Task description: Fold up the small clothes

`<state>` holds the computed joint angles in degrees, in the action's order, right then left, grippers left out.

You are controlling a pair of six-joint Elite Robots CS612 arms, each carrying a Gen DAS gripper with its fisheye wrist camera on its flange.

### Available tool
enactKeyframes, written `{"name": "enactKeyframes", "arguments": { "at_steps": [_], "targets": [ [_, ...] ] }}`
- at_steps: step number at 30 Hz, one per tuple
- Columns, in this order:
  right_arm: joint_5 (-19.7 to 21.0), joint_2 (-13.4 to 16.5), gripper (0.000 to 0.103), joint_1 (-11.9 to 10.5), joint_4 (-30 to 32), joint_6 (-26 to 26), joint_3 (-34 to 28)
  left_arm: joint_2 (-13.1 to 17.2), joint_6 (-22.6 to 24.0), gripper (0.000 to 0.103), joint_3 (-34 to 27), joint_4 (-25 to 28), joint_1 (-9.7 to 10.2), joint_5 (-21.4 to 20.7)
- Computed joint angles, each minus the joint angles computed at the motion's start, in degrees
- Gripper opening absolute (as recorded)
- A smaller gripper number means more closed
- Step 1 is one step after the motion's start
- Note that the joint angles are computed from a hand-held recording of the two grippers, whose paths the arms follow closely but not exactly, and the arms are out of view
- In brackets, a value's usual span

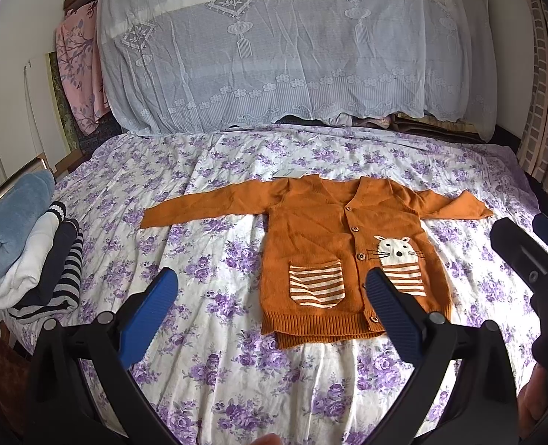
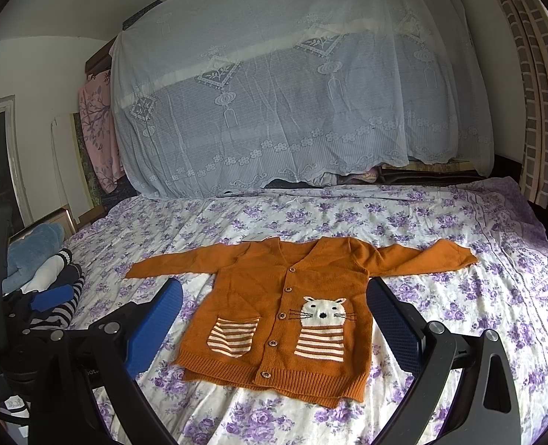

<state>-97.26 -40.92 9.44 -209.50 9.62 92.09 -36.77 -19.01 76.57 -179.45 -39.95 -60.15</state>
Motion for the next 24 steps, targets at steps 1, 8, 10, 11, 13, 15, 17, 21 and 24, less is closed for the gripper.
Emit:
{"name": "enactKeyframes", "arguments": {
  "at_steps": [1,8,10,11,13,15,17,21,24],
  "targets": [
    [0.0,0.0,0.1,0.0,0.0,0.0,0.0,0.0,0.0,0.099,0.1,-0.2,0.03,0.0],
    [1.0,0.6,0.1,-0.5,0.7,0.4,-0.6,0.6,0.0,0.099,-0.4,-0.1,0.2,-0.1],
    [2.5,1.2,0.1,-1.3,2.2,1.2,-1.3,1.5,0.2,0.099,-1.1,0.3,0.83,-2.0],
    [3.5,1.5,0.1,-2.0,3.0,1.9,-1.5,2.0,-0.3,0.099,-1.6,1.2,1.34,-3.5],
    [5.6,2.6,0.1,-3.3,4.5,3.9,-1.8,3.2,-2.6,0.099,-3.1,4.3,2.47,-6.5],
    [7.3,3.7,0.1,-4.5,5.4,5.9,-2.0,4.4,-3.9,0.099,-4.7,7.2,3.57,-9.8],
    [8.1,4.3,0.1,-5.8,6.8,7.7,-2.0,6.2,-4.2,0.099,-7.7,11.6,4.28,-11.5],
    [10.3,5.0,0.099,-9.0,9.5,13.5,-3.0,9.8,-2.4,0.099,-15.0,21.5,4.66,-11.3],
    [15.4,5.6,0.098,-12.5,10.0,20.7,-4.4,12.2,-0.8,0.099,-20.9,26.8,4.79,-12.5]
  ]
}}
